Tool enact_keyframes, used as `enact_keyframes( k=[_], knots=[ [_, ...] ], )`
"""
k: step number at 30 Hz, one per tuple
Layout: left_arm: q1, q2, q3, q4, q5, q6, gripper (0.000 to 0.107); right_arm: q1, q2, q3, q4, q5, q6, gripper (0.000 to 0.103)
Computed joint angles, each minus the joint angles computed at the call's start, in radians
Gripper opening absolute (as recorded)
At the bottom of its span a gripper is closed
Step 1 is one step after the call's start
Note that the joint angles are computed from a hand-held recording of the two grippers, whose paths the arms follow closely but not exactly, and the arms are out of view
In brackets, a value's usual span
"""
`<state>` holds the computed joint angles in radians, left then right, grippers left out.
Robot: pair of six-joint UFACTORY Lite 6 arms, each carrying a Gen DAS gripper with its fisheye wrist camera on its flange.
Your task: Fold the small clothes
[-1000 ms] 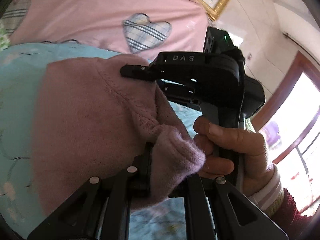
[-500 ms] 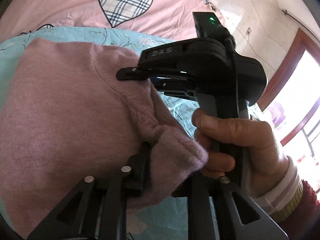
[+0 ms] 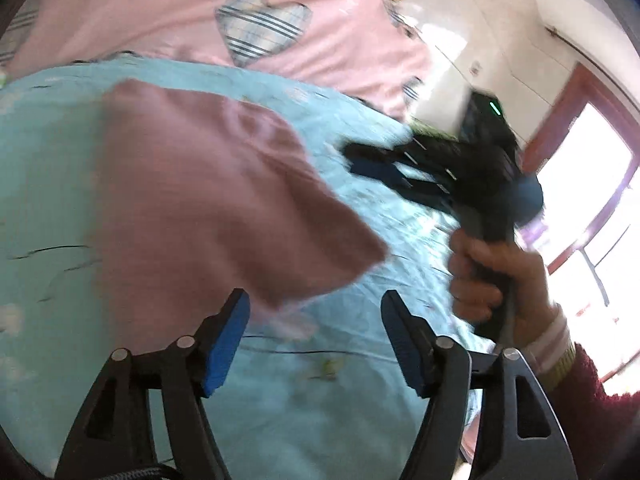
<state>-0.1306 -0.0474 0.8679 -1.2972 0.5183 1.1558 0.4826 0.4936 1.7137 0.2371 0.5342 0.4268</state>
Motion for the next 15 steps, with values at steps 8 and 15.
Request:
enact_keyframes(
  k=[8, 15],
  knots=[
    [0.270, 0.196, 0.175, 0.038, 0.133, -0.082, 0.080, 0.047, 0.082, 0.046, -0.005, 0.029, 0.039, 0.035],
    [0.318, 0.579, 0.536, 0.099, 0.218, -0.257, 0.080, 0.035, 0.157, 0.056, 0.104, -0.017, -0.031, 0.012]
  ],
)
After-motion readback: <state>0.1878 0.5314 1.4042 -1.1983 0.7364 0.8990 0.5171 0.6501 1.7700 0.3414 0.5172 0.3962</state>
